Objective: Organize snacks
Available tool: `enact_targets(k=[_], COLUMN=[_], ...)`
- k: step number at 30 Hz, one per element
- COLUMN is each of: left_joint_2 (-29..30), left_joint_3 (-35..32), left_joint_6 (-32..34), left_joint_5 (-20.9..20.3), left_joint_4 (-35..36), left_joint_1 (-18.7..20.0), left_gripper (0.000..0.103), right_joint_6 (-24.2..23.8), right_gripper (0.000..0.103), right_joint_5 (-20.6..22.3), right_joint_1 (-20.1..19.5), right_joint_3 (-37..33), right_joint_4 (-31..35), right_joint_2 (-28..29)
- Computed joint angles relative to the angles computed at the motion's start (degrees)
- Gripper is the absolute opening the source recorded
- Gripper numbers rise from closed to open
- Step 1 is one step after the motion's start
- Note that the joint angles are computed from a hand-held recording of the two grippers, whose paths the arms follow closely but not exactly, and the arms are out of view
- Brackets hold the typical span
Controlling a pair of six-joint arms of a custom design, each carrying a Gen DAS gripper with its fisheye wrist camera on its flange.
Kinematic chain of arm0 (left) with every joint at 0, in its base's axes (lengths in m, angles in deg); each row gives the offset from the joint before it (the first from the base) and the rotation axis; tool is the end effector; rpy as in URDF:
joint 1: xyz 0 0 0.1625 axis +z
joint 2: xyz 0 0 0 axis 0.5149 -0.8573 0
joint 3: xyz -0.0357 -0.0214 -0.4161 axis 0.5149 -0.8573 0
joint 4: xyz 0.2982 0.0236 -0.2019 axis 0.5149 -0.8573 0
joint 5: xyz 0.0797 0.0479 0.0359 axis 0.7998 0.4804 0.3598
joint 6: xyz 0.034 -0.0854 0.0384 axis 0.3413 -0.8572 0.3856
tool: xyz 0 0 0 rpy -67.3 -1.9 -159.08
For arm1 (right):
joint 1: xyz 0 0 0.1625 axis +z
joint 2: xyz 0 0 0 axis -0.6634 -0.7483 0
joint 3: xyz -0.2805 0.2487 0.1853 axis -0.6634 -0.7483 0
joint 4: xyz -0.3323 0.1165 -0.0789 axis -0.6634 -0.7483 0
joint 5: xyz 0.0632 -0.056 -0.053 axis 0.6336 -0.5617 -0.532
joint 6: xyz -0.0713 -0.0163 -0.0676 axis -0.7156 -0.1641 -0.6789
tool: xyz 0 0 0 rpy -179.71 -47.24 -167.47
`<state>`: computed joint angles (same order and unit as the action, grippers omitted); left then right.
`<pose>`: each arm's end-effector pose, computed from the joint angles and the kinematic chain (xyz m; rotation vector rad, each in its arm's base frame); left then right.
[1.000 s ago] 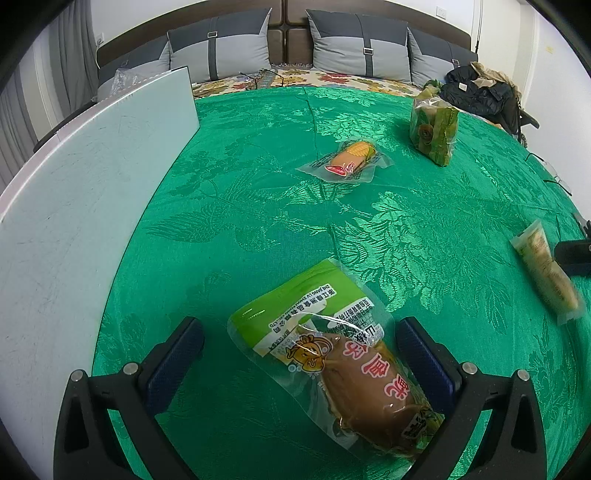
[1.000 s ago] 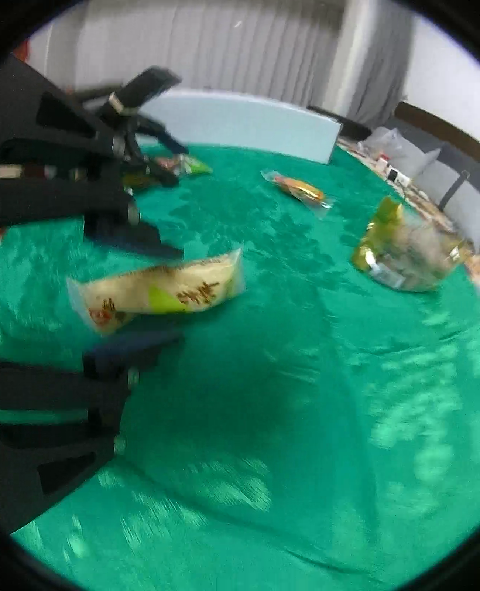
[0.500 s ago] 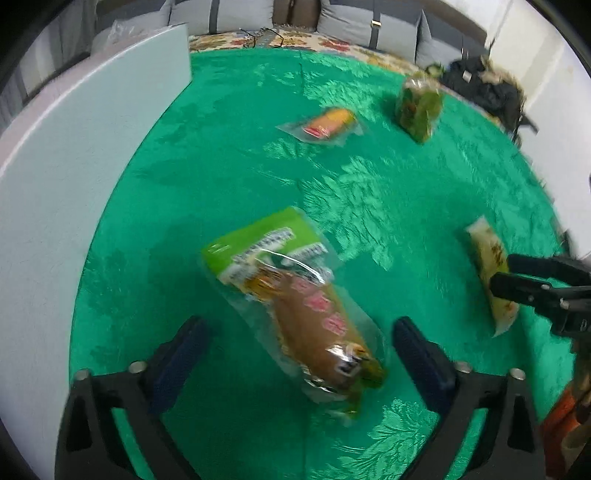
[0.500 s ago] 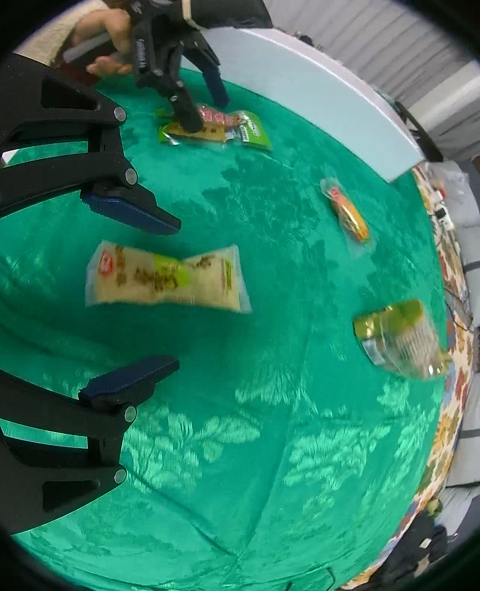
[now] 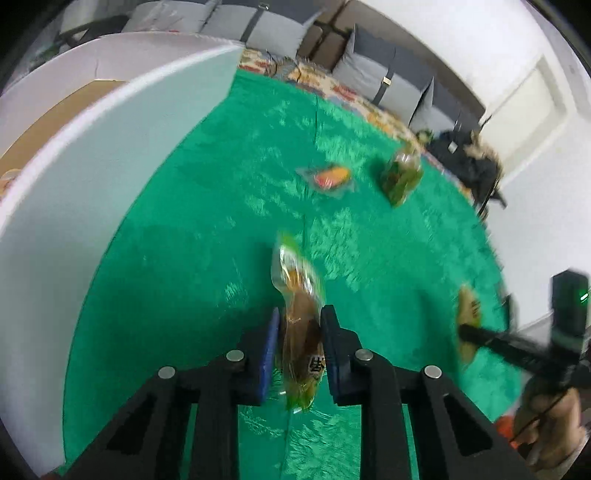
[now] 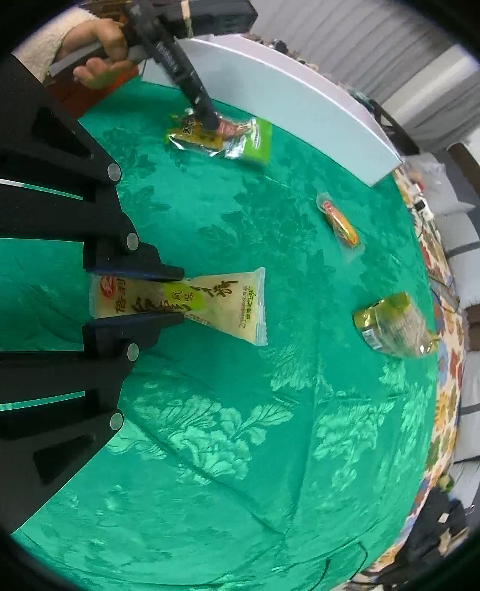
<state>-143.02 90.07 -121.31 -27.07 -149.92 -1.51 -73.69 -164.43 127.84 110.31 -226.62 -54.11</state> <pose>-0.1815 -0.3269 0.1097 0.0841 2.6951 -0.8246 0.0768 -0.3187 0.2125 0.4396 -2.6257 0.3805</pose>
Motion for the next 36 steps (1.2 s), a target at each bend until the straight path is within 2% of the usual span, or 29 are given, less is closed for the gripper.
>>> enact_targets(k=[2,4,6,7,8,9,10,13,15,16,17,18,19,21,22,24,29,32,34,36], left_joint_2=[-0.4,-0.7,-0.3,-0.3,0.1,0.6,0.9,2.6,5.2,6.2,7.8,9.4,9.6,9.0,8.1,5.4,1.9,-1.5,-5.7,-12.9], left_joint_3=[-0.4,-1.2,-1.7,-2.0,-2.5,-2.8,-2.7,-2.3,-3.9,-5.4,-7.0,-8.1,-8.4,-7.1,-5.5,-2.8,-0.2,1.8,2.2,2.2], left_joint_6=[1.1,2.8,3.2,3.2,3.8,3.5,3.1,4.1,4.1,3.0,2.0,2.0,2.1,2.4,2.5,2.4,2.3,0.4,0.2,-0.1], left_joint_5=[0.7,-0.6,-1.8,-2.0,-2.7,-2.7,-2.5,-2.5,-1.1,0.7,3.2,5.3,5.4,4.2,3.8,1.1,0.0,-0.2,0.9,3.9], left_joint_4=[1.5,3.8,6.2,7.7,9.2,11.1,12.0,10.5,12.9,17.6,22.1,24.1,23.7,18.7,15.3,8.4,5.3,2.0,1.9,7.2], left_joint_1=[0.3,1.5,2.7,3.0,3.5,3.6,3.1,1.6,0.1,-1.1,-2.1,-2.8,-2.8,-1.9,-1.5,0.3,0.6,-1.6,-3.7,-6.1], left_gripper=[0.021,0.018,0.02,0.033,0.051,0.058,0.062,0.066,0.065,0.062,0.053,0.053,0.048,0.042,0.03,0.029,0.029,0.029,0.029,0.029], right_joint_6=[1.0,1.9,3.2,3.4,3.7,3.9,4.0,3.9,3.3,3.2,2.9,2.9,3.0,3.3,3.2,2.9,3.1,4.6,6.0,8.3], right_gripper=[0.017,0.017,0.017,0.017,0.017,0.017,0.017,0.017,0.017,0.017,0.017,0.017,0.017,0.017,0.017,0.017,0.017,0.017,0.017,0.017], right_joint_5=[-0.5,-0.8,-0.2,0.1,0.5,1.1,1.5,2.7,2.8,2.8,2.9,3.0,3.2,3.9,4.4,5.0,5.6,6.9,7.0,7.4], right_joint_1=[1.9,3.7,4.9,5.1,5.2,5.2,5.2,4.8,4.5,4.4,4.2,4.1,4.0,3.6,3.4,3.1,2.1,2.3,4.0,6.8], right_joint_3=[-0.5,-1.1,-1.6,-1.3,-1.0,-0.7,-0.3,1.0,1.8,2.1,2.4,2.5,2.6,2.9,3.0,3.2,3.0,2.7,1.7,-0.4], right_joint_4=[1.0,0.2,0.2,0.0,-0.2,-0.4,-0.5,-1.1,-2.0,-2.3,-2.9,-3.1,-3.2,-2.9,-2.4,-1.4,-1.2,-0.9,0.3,2.6], right_joint_2=[0.1,2.0,2.8,2.7,3.0,3.1,3.0,3.1,3.5,3.5,3.7,3.6,3.5,2.3,1.3,-0.8,-1.6,-1.5,-1.3,-0.5])
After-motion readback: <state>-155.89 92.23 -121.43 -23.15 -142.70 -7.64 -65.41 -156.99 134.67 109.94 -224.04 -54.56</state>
